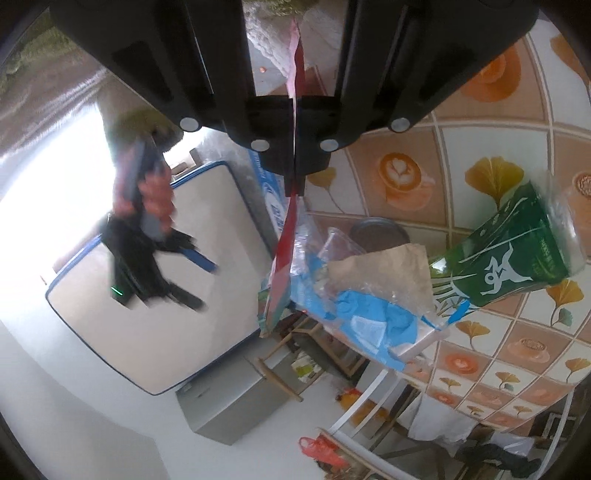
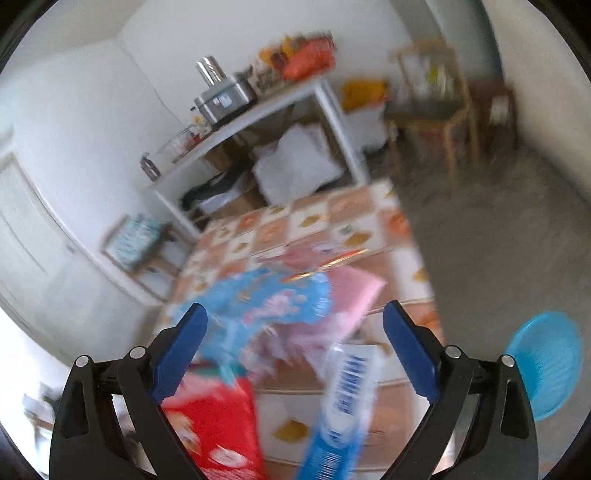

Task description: Collect trash

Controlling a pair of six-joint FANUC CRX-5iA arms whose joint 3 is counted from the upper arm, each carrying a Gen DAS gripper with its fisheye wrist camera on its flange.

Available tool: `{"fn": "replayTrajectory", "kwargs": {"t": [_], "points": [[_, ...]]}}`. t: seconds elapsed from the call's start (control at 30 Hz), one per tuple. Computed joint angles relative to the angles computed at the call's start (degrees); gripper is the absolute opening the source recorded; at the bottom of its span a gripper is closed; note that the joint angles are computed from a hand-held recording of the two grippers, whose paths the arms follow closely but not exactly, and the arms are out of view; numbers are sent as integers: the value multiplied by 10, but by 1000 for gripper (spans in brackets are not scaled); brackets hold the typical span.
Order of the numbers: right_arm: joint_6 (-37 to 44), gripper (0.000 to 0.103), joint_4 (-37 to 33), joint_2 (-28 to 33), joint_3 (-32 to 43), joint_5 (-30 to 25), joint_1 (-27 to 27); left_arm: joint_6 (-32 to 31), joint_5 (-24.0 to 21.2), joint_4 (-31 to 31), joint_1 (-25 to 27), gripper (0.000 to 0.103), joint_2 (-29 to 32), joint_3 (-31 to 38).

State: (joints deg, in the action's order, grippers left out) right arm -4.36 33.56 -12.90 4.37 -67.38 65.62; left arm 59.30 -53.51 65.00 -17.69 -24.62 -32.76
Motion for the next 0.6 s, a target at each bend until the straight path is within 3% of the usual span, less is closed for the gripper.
{"fn": "replayTrajectory", "kwargs": {"t": [0.13, 0.27, 0.43, 0.6], "points": [[52, 76, -176, 25, 23, 75, -128, -22, -3, 14, -9, 0, -16, -9], [101, 75, -324, 66, 53, 83, -217, -51, -5, 27, -21, 0, -21, -10], [90, 75, -391, 93, 48, 103, -264, -72, -10, 43, -35, 0, -18, -14], [100, 65, -415, 107, 48, 137, -284, -80, -17, 50, -36, 0, -15, -19]]}}
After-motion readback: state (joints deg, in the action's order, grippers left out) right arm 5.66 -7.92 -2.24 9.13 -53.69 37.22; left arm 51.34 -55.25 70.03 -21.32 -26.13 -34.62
